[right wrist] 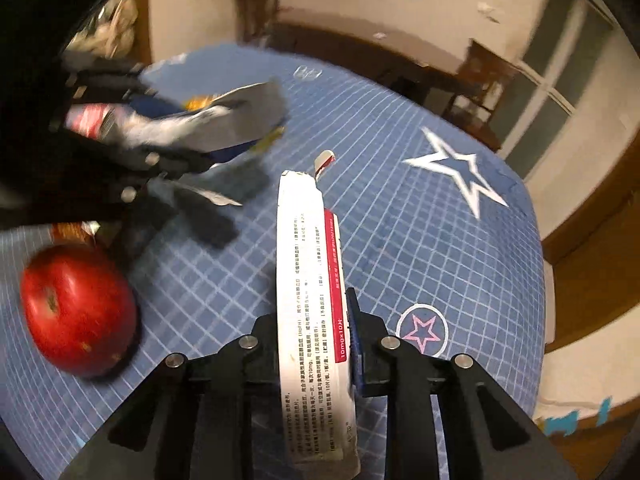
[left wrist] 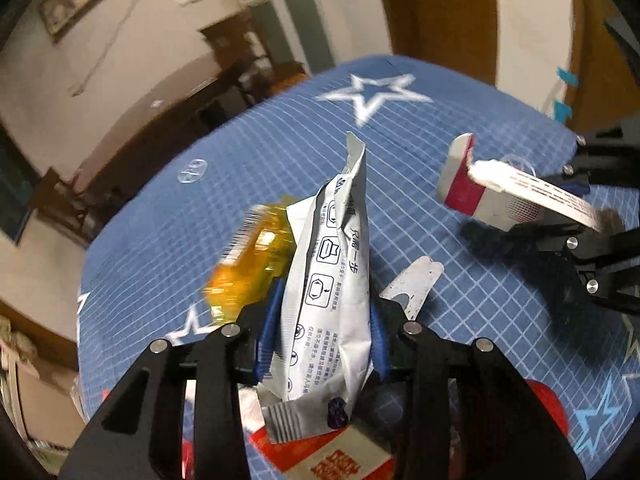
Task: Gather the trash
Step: 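Lift the white packet and toothpaste box and carry them to the green bin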
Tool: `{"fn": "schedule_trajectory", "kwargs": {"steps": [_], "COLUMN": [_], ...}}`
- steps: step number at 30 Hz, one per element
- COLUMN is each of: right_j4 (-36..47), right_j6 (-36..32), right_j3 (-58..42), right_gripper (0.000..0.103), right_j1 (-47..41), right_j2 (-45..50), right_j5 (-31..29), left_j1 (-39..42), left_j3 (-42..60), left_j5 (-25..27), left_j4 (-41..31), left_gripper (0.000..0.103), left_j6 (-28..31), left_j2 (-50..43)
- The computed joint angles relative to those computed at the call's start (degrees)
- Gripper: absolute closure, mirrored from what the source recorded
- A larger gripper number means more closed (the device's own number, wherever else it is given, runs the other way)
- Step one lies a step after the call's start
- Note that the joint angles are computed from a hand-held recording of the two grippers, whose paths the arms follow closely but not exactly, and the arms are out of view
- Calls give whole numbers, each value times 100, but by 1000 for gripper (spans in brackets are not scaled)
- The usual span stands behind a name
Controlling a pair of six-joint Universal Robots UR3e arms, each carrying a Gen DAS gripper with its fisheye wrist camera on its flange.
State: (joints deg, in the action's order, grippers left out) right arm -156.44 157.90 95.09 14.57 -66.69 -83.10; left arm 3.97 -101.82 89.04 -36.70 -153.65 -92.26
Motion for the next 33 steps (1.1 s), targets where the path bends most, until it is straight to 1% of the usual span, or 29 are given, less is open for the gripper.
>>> {"fn": "schedule_trajectory", "kwargs": {"steps": [3, 5, 7, 9, 10, 11, 12, 13, 16, 17, 18, 21, 24, 25, 26, 27, 30, 33], "right_j4": [-830, -1417, -1839, -2454, -2601, -2942, -3152, -3363, -3853, -4032, -4123, -4484, -4850, -4872, -4923, -4972, -4869, -4653], "right_j6": [688, 1055, 1305, 1648, 1758, 1989, 2121, 2269, 2515, 2595, 2643, 2753, 2811, 2844, 2863, 2919, 3175, 3513], "right_j3": [727, 1230, 1592, 2092, 2226, 2490, 2631, 2797, 3152, 3253, 3324, 3434, 3684, 3701, 3736, 3794, 3875, 3958], "right_gripper": [78, 78, 78, 78, 78, 78, 78, 78, 77, 77, 77, 77, 77, 77, 77, 77, 77, 77], "right_j1": [-69, 24, 140, 362, 418, 579, 721, 877, 1296, 1567, 1758, 2496, 3119, 3363, 3521, 3745, 4360, 4854], "right_j2": [-406, -684, -894, -1198, -1289, -1451, -1532, -1642, -1822, -1870, -1930, -1943, -2095, -2118, -2136, -2188, -2295, -2393], "right_j5": [165, 65, -36, -268, -310, -512, -713, -909, -1457, -1796, -2020, -2928, -3550, -3799, -3958, -4164, -4683, -5054], "left_j1": [140, 230, 215, 201, 145, 41, -10, -84, -276, -419, -705, -1375, -2126, -2198, -2401, -2645, -3527, -4038], "left_j3": [-496, -901, -1361, -1751, -1927, -2166, -2360, -2466, -2995, -3102, -3241, -3520, -3623, -3625, -3669, -3699, -3699, -3726], "left_j5": [44, 69, 294, 421, 527, 723, 812, 892, 1205, 1367, 1719, 2416, 3115, 3169, 3346, 3561, 4393, 4825], "left_j4": [367, 602, 927, 1151, 1272, 1456, 1545, 1585, 1632, 1688, 1856, 2116, 2299, 2323, 2282, 2268, 2481, 2391], "left_gripper": [66, 66, 66, 66, 66, 66, 66, 65, 65, 65, 65, 65, 65, 65, 65, 65, 65, 65], "left_j6": [-406, -619, -796, -987, -1061, -1182, -1299, -1398, -1886, -2012, -2191, -2717, -3220, -3298, -3461, -3628, -4025, -4328], "left_j2": [557, 1051, 1592, 2081, 2283, 2543, 2802, 2949, 3802, 3927, 4018, 4246, 4223, 4205, 4272, 4291, 3922, 3816]}}
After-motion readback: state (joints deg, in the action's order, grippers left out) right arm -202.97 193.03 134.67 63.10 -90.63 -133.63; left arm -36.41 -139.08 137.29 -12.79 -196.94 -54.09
